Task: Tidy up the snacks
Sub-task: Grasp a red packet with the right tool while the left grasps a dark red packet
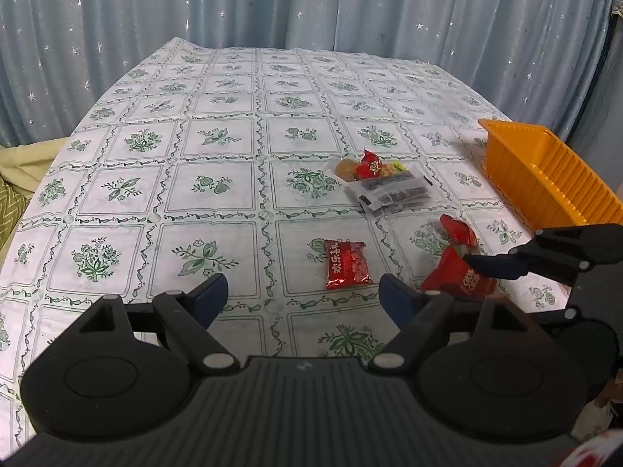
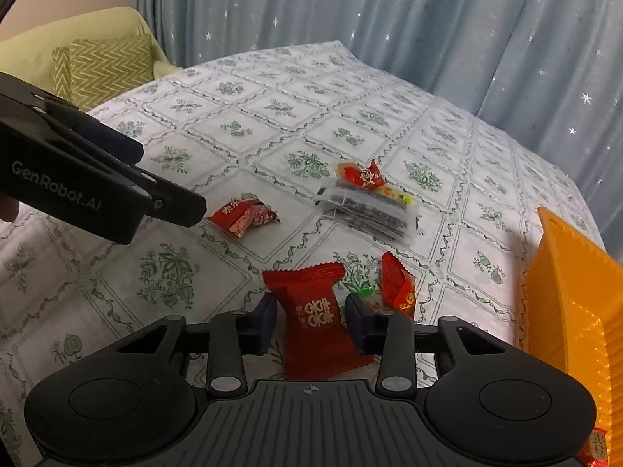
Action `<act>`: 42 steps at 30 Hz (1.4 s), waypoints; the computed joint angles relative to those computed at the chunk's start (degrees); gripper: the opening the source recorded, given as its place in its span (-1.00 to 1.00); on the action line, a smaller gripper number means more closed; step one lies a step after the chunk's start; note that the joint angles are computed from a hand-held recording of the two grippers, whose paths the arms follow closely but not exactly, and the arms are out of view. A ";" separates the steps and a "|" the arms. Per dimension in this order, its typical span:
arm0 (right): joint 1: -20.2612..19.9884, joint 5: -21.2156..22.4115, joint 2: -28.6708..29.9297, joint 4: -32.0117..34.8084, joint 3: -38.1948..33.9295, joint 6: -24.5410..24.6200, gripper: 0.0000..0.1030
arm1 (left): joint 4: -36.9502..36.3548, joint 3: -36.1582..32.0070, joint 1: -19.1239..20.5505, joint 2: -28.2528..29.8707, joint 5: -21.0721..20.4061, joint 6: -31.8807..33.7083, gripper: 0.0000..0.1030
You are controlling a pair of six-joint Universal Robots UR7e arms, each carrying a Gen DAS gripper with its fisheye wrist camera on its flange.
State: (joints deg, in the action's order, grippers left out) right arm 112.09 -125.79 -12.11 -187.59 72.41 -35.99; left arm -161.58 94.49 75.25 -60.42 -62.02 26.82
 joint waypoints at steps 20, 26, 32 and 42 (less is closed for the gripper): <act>0.99 -1.50 -4.84 -10.84 8.74 19.27 -0.50 | -3.18 -2.92 0.00 6.40 -0.90 1.99 -0.12; 0.57 -1.67 -5.97 -10.92 10.50 22.79 -0.50 | -4.17 -3.51 -0.17 7.71 0.09 2.35 -0.52; 0.65 -2.23 -6.82 -11.72 11.83 24.63 -0.51 | -4.72 -1.14 -1.37 6.01 1.32 1.80 -0.55; 2.96 -4.62 -9.68 -14.37 16.76 29.24 -0.50 | -3.55 7.88 -5.34 -1.90 1.64 -3.75 -0.56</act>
